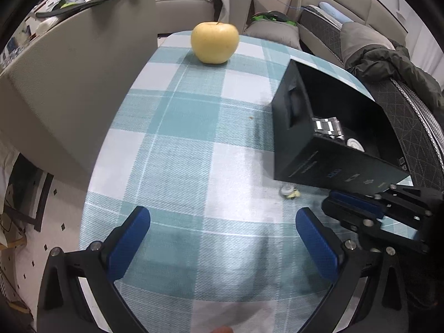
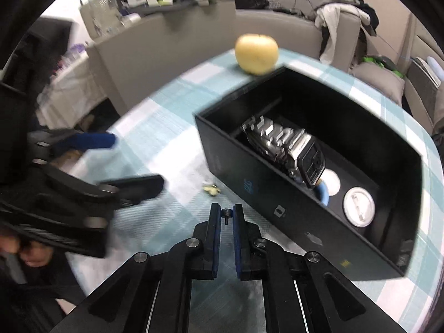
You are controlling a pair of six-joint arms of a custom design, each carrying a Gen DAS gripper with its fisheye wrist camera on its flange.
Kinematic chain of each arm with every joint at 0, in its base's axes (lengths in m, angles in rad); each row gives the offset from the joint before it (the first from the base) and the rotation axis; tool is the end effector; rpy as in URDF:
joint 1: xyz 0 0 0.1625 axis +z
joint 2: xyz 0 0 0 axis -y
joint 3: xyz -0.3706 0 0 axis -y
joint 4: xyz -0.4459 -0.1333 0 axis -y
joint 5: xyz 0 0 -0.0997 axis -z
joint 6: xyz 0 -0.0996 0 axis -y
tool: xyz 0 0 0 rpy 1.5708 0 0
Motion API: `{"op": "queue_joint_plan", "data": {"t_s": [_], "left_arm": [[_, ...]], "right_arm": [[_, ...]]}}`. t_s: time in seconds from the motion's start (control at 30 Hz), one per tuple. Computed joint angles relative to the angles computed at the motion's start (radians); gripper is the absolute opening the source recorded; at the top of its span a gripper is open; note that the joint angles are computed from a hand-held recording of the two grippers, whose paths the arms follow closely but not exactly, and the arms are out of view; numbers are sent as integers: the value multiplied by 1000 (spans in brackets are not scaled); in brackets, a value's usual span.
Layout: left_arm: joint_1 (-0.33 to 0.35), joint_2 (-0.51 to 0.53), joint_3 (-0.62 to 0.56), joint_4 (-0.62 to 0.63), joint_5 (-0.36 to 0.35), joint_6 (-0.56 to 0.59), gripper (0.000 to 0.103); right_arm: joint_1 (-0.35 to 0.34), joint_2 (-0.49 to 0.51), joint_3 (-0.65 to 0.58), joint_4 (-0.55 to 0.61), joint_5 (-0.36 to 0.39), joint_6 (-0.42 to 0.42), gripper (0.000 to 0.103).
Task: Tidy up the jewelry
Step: 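Grasp the small black stud on the table with the right tool, then carry the stud over the box with the right tool while the left tool grasps the yellow earrings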
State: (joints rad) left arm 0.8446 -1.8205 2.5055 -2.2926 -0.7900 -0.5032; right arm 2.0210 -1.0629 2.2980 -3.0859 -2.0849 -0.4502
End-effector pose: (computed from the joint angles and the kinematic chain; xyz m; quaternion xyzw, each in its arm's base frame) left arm -0.0843 -0.4012 0.1725 0.0959 0.9196 -0.2333 0.3010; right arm 0.2704 -0.3657 0.0095 0.3848 -0.8777 0.1350 0.2517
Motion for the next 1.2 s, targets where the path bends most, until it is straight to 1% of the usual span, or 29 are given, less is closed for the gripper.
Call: {"op": "queue_joint_plan", "data": {"t_s": [0.17,0.23,0.3,0.33,0.4,0.53,0.6,0.67,0.77,0.83,0.9,0.97,1.07,1.2], "left_arm": [[-21,53,-5,-40,-9,49,101],[-21,79,-8,-64,-22,69,99],[-20,108,-15,-80,-31,90,84],[-22,121,-19,-79,-26,92,81],[-27,146,-23,-86,-17,104,70],[-35,188,-35,-86,2,99,66],[-35,209,-44,-91,8,99,54],[-40,222,-46,-98,24,98,49],[-36,233,-51,-110,26,107,47],[-34,240,-54,-127,27,118,43],[-33,242,-48,-154,27,135,25],[-34,242,-45,-167,17,151,14],[-41,238,-37,-168,22,165,13],[-47,213,-22,-156,9,170,12]], "right_arm": [[7,-108,57,-25,59,-3,7],[3,-154,76,-30,73,0,7],[-5,-199,96,-34,81,0,7],[-9,-218,101,-29,84,2,7],[-20,-242,109,-34,89,0,8],[-41,-267,116,-42,75,12,8],[-51,-277,116,-37,73,13,8],[-54,-287,122,-36,75,14,8],[-50,-305,131,-35,78,13,8],[-52,-312,132,-30,85,16,8],[-53,-320,135,-25,89,22,8],[-57,-317,136,-31,89,21,8],[-57,-313,134,-32,87,24,8],[-55,-305,129,-37,85,23,8]]}}
